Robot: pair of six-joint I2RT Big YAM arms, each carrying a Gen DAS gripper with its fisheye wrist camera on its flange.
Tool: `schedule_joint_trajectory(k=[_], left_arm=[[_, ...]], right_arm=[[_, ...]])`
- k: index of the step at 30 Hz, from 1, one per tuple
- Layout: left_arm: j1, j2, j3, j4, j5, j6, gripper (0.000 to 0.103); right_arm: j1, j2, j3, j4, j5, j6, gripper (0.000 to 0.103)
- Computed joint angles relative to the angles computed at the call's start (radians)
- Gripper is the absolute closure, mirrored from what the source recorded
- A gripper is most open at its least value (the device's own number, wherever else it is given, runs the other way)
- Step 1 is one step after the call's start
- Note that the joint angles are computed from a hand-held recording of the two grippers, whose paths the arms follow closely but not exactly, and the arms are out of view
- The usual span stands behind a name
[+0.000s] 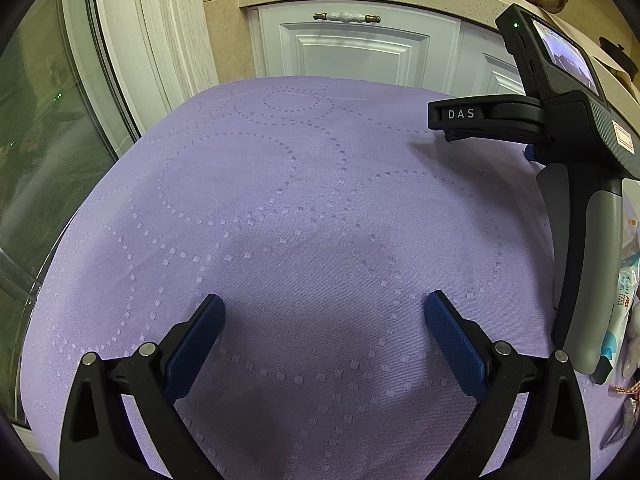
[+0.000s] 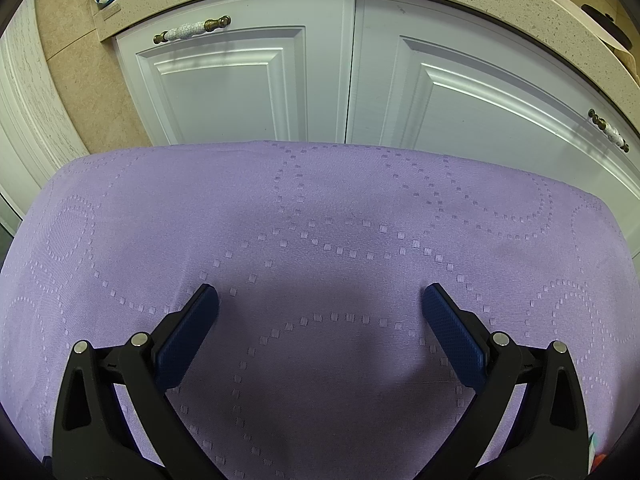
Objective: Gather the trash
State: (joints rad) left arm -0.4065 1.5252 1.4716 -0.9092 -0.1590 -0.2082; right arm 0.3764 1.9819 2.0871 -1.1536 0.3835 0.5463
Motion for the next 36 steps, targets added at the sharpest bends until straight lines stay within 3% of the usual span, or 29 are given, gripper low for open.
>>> schedule_joint_trajectory(k=[36], left_arm=[[-0.003,0.003,0.007,-0.016,-0.009,-0.007,0.005]], right_arm=[[-0.002,0.003,0.004,0.0,-0.003,-0.003,0.003]])
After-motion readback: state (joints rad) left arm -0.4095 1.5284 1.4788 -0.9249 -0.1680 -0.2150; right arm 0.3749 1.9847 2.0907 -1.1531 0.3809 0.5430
